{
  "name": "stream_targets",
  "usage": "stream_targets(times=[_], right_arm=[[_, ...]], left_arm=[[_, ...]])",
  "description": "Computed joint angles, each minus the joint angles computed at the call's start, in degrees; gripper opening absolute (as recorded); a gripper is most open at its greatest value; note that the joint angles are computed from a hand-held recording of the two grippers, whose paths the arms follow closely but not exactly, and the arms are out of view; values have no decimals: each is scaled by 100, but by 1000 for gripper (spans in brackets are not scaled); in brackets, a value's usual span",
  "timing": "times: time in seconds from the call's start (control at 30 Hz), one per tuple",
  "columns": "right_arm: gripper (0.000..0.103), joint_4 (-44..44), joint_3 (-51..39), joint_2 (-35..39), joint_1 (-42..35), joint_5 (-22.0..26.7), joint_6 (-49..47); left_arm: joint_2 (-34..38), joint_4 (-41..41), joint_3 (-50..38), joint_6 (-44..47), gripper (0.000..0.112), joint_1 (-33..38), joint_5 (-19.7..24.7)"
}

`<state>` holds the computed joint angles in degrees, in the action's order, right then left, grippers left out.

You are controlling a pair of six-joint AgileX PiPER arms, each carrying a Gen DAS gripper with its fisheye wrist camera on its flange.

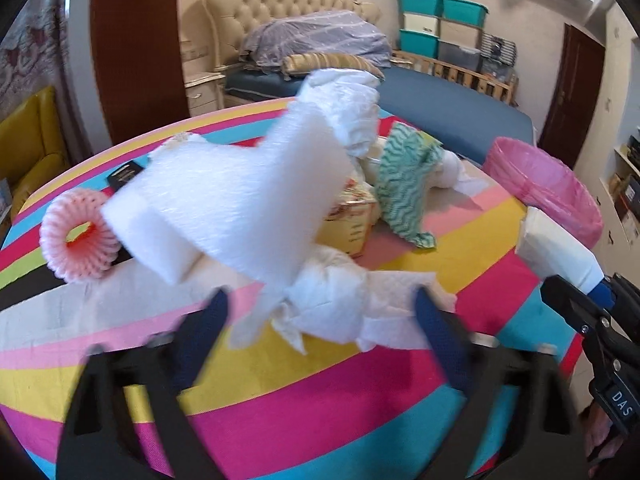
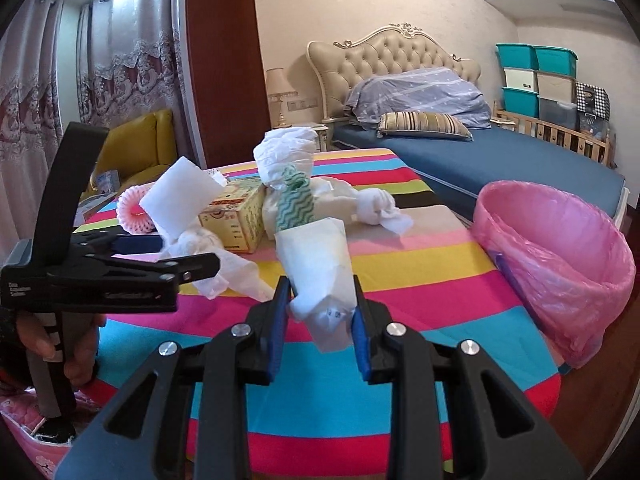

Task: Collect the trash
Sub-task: 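Grasp the crumpled white tissue with the left tool while the right tool grasps the white paper cone, then carry the tissue with the left tool while the right tool carries the paper cone to the bin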

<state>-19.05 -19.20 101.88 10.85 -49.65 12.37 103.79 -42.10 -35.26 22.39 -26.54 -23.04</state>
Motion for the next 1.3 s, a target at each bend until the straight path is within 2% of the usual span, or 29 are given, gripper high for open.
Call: stream_targets(times=[0.1,0.2,0.33,0.63,0.87,1.3], right_arm=[[28,-5,-6,18,-20,5,6],[28,28,14,46,6,-43,-27],[28,115,76,-11,132,-66,-121],[28,385,334,-321,445,-246,-346],[28,581,466,-472,724,-327,-464],[28,475,655,-625,460,-515,-406]], left_arm=[[-18,195,116,-116,47,-55,-100],[-274,897,497,-654,42,-89,-262],[-883,1335,1160,-969,42,-227,-671],[-1790,855,1923,-840,42,-501,-1224],[-1913,360,2121,-563,42,-826,-1706],[-1629,-181,1898,-32,42,-1248,-1988]])
